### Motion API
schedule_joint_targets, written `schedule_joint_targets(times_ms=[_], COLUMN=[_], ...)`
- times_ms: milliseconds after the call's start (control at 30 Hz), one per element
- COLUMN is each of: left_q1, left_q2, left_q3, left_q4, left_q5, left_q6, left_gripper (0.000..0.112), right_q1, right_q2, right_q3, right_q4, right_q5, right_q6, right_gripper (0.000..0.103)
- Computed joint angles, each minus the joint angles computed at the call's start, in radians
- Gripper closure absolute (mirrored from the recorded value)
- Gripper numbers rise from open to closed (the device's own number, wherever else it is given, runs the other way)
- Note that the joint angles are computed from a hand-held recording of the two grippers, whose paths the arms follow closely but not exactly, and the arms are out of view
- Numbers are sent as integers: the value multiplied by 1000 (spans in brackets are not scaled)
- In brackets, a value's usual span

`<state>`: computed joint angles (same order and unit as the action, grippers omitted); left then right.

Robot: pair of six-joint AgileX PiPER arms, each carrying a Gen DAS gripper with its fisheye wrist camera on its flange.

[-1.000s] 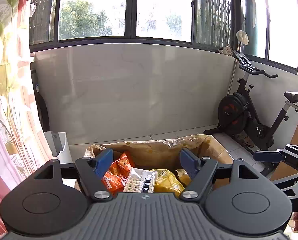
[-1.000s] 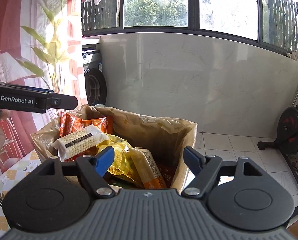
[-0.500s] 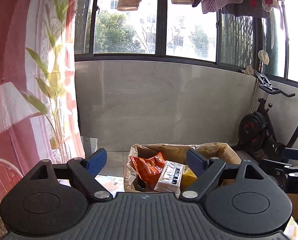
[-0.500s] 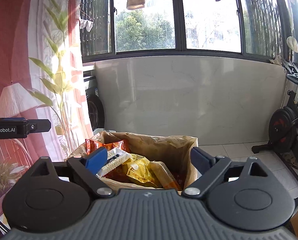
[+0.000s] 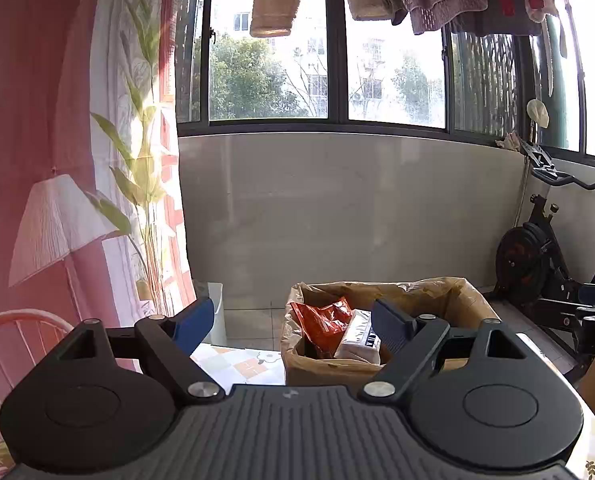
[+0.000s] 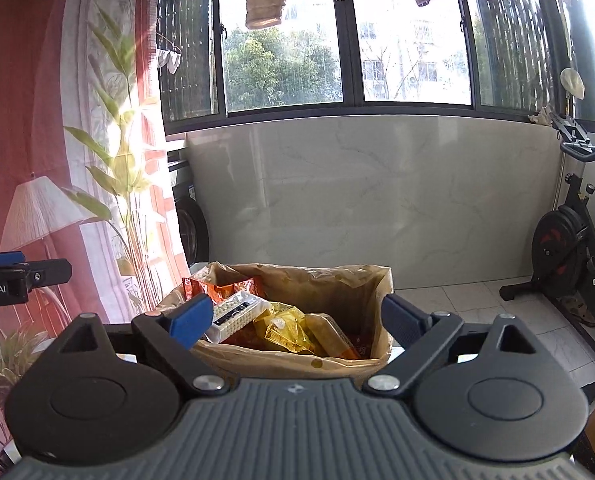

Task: Organize snacks

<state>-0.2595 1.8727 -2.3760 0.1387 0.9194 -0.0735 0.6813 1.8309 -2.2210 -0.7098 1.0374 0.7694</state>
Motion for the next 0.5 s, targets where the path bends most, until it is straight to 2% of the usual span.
schedule_joint_targets(times_ms=[500], left_q1=[7], left_q2=[-88], left_q3=[144], left_q4=[5], left_q5=[-85], left_q6=[-15], left_gripper=[25], right_q1=[34], right_q2=[-7], right_q3=[-18], right_q4=[-28], right_q5=[35], right_q6=[-4], right_gripper=[10])
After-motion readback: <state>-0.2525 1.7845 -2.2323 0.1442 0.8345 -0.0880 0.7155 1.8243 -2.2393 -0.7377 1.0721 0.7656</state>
